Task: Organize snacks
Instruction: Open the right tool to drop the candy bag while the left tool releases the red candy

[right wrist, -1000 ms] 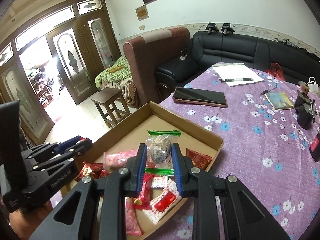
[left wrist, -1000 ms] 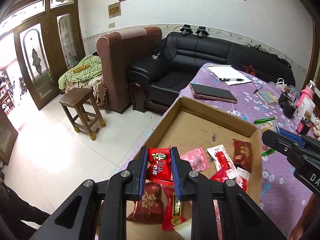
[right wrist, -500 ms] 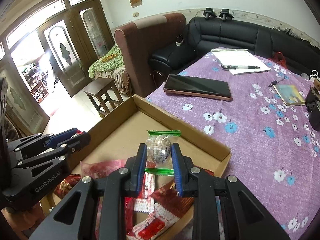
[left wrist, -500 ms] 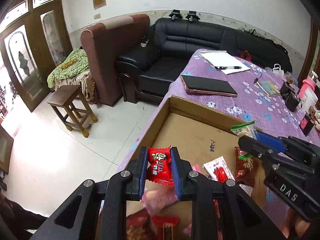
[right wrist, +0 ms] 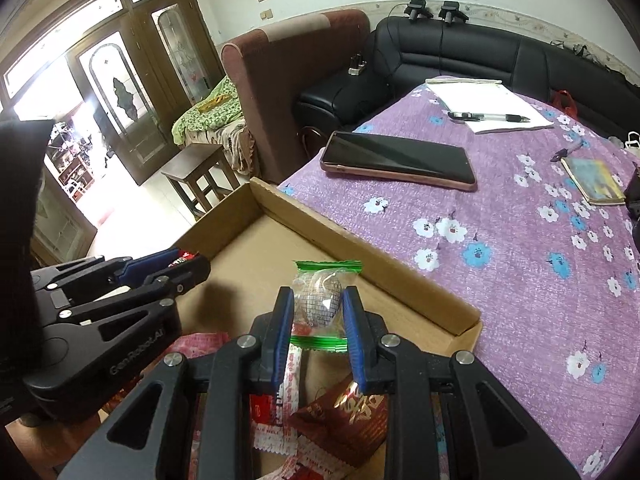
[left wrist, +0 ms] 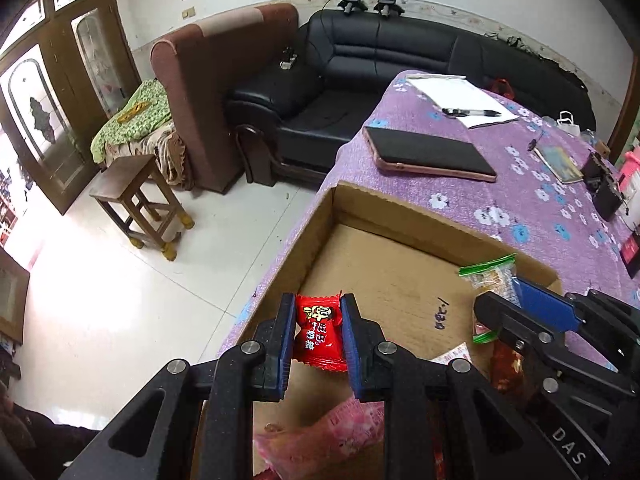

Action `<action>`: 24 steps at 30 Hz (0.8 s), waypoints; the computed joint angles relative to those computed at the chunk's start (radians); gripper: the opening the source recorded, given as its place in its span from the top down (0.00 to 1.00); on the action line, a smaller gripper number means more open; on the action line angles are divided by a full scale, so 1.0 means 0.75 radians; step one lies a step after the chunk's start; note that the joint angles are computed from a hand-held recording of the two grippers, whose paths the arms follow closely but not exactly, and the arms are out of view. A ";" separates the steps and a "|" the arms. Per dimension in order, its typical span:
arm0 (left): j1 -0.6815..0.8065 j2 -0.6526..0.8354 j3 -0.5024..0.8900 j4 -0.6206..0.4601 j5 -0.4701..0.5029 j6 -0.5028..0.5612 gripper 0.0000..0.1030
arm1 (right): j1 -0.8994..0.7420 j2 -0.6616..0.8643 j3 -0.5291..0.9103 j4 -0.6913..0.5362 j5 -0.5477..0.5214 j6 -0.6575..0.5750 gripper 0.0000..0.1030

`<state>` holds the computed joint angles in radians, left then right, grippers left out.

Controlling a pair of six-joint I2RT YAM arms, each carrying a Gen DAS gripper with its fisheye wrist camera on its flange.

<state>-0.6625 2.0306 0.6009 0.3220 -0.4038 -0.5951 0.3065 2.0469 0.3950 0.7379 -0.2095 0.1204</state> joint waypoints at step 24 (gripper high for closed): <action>0.059 0.122 0.103 -0.055 0.072 0.011 0.76 | 0.019 0.032 0.031 -0.020 0.013 -0.006 0.76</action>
